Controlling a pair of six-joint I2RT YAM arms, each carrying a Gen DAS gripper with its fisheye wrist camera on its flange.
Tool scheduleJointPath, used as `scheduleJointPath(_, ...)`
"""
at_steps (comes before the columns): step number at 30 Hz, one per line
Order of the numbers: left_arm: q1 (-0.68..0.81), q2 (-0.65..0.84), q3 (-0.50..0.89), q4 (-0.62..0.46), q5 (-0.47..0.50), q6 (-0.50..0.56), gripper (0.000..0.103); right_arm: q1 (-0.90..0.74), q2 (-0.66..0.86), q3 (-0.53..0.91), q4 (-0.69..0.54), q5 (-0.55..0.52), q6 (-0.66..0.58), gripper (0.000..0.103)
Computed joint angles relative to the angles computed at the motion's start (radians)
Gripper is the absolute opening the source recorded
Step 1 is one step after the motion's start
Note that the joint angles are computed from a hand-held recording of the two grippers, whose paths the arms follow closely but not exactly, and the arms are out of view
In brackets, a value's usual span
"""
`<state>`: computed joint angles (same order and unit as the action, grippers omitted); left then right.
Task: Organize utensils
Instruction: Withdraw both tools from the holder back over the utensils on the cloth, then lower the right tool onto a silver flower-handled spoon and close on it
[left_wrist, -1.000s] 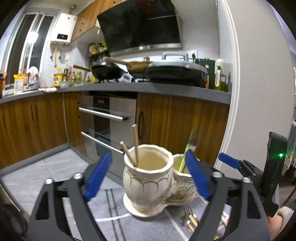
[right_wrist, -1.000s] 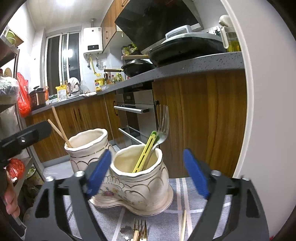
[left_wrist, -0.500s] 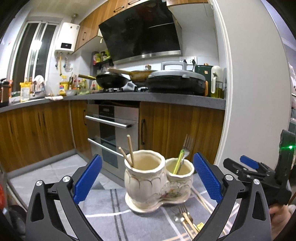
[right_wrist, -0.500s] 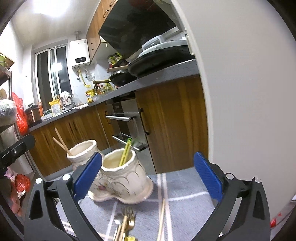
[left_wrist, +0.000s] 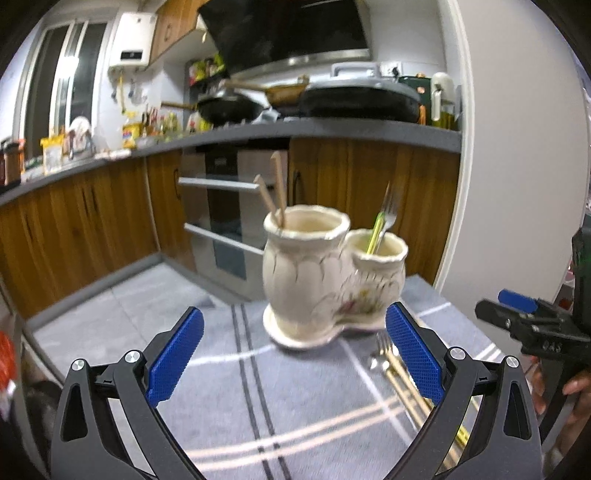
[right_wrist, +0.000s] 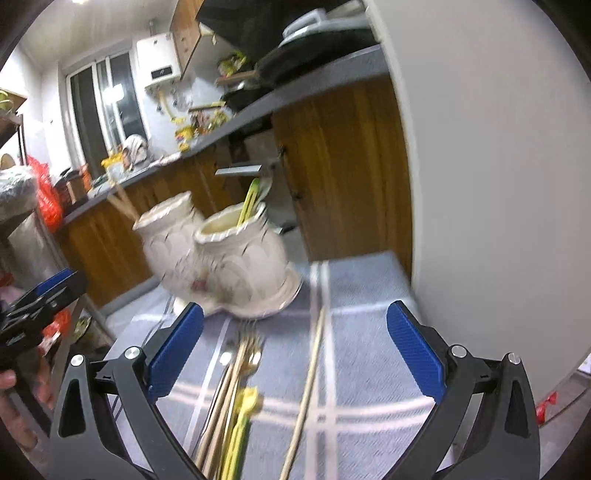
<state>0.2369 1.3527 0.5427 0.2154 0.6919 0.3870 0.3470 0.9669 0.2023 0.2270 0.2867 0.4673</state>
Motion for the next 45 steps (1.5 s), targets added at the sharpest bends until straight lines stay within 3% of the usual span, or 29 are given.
scheduleJointPath(5,0.041,0.071,0.031,-0.071,0.033,0.027,0.098,0.144,0.102,0.021,-0.015,0.071,0.008,0.098)
scheduleJointPath(10,0.047,0.105,0.032,-0.077,0.029,0.045,0.098,0.301,0.217,0.072,-0.04,0.135,0.049,0.098)
scheduleJointPath(12,0.054,0.118,0.03,-0.059,0.042,0.034,0.098,0.356,0.278,0.106,-0.052,0.158,0.062,0.093)
scheduleJointPath(15,0.057,0.15,0.044,-0.055,0.055,0.02,0.098,0.392,0.361,0.157,-0.071,0.175,0.084,0.072)
scheduleJointPath(17,0.063,0.171,0.051,-0.047,0.076,0.015,0.098,0.388,0.402,0.196,-0.1,0.167,0.096,0.048)
scheduleJointPath(20,0.066,0.169,0.04,-0.014,0.088,0.016,0.098,0.379,0.45,0.234,-0.118,0.144,0.122,0.025)
scheduleJointPath(22,0.064,0.167,0.023,0.022,0.088,0.027,0.098,0.366,0.485,0.261,-0.125,0.132,0.123,0.02)
scheduleJointPath(32,0.097,0.235,0.084,-0.035,0.172,0.059,0.098,0.373,0.61,0.37,-0.219,0.202,0.174,0.016)
scheduleJointPath(40,0.125,0.257,0.108,-0.054,0.194,0.077,0.098,0.338,0.662,0.424,-0.248,0.185,0.165,0.016)
scheduleJointPath(45,0.133,0.259,0.11,-0.053,0.2,0.075,0.098,0.318,0.681,0.459,-0.266,0.167,0.126,0.004)
